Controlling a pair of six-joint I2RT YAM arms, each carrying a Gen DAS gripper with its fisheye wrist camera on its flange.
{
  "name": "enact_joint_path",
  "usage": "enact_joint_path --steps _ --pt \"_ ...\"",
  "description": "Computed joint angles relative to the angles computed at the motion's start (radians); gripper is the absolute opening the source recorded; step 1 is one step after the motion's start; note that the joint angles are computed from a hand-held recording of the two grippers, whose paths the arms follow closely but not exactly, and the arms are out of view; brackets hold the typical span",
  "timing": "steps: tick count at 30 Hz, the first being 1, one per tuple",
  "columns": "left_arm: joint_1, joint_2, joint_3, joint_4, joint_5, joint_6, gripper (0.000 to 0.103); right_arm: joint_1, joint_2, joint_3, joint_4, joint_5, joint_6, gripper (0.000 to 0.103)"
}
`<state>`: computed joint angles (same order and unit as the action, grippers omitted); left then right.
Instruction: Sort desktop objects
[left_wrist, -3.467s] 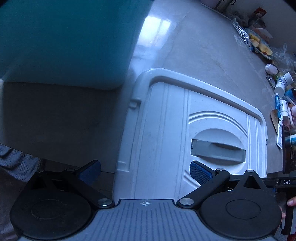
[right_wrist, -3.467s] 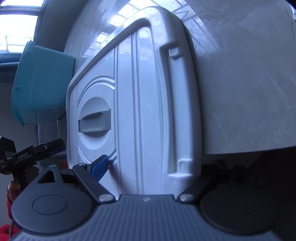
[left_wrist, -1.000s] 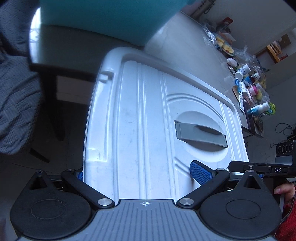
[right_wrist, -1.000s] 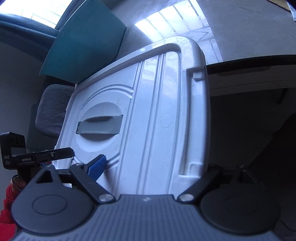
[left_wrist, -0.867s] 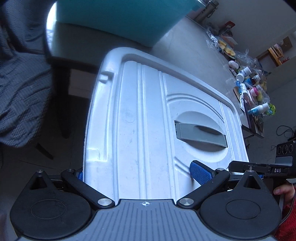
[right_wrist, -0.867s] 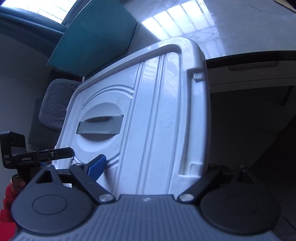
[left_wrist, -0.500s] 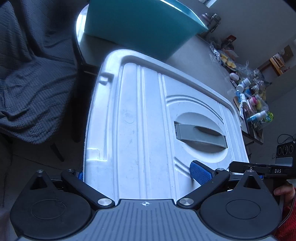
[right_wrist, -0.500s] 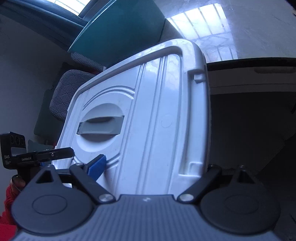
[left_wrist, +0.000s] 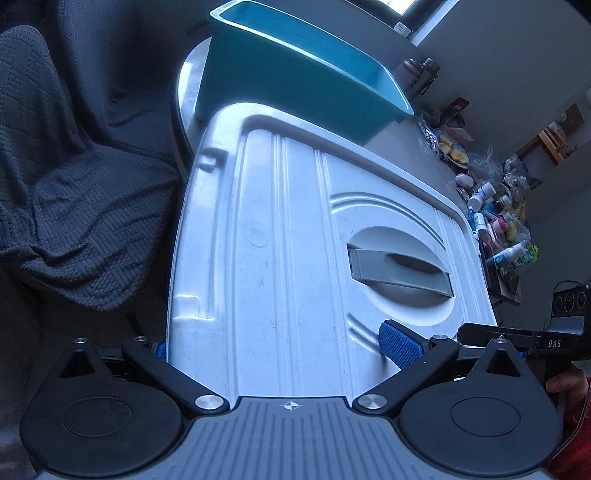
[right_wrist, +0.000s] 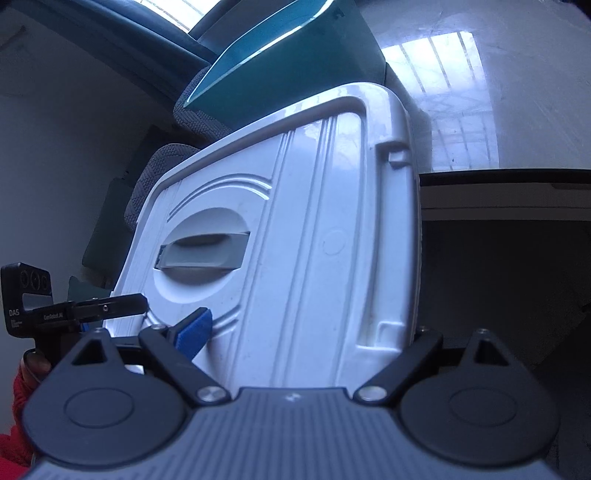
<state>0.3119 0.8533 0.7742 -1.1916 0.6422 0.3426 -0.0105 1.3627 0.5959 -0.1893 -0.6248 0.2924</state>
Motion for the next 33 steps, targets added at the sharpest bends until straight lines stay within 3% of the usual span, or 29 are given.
enact_joint_path --steps 9,13,33 --pt "0.071 0.104 0.158 -0.085 0.021 0.080 0.103 0.038 0.024 0.057 0.023 0.021 0.034 0.092" --pt "0.090 0.132 0.206 -0.099 0.027 0.092 0.103 -0.056 0.017 0.063 -0.043 -0.043 -0.071 0.092" --pt "0.083 0.348 0.417 -0.046 0.033 0.037 0.103 0.004 0.054 0.201 -0.084 -0.015 -0.051 0.092"
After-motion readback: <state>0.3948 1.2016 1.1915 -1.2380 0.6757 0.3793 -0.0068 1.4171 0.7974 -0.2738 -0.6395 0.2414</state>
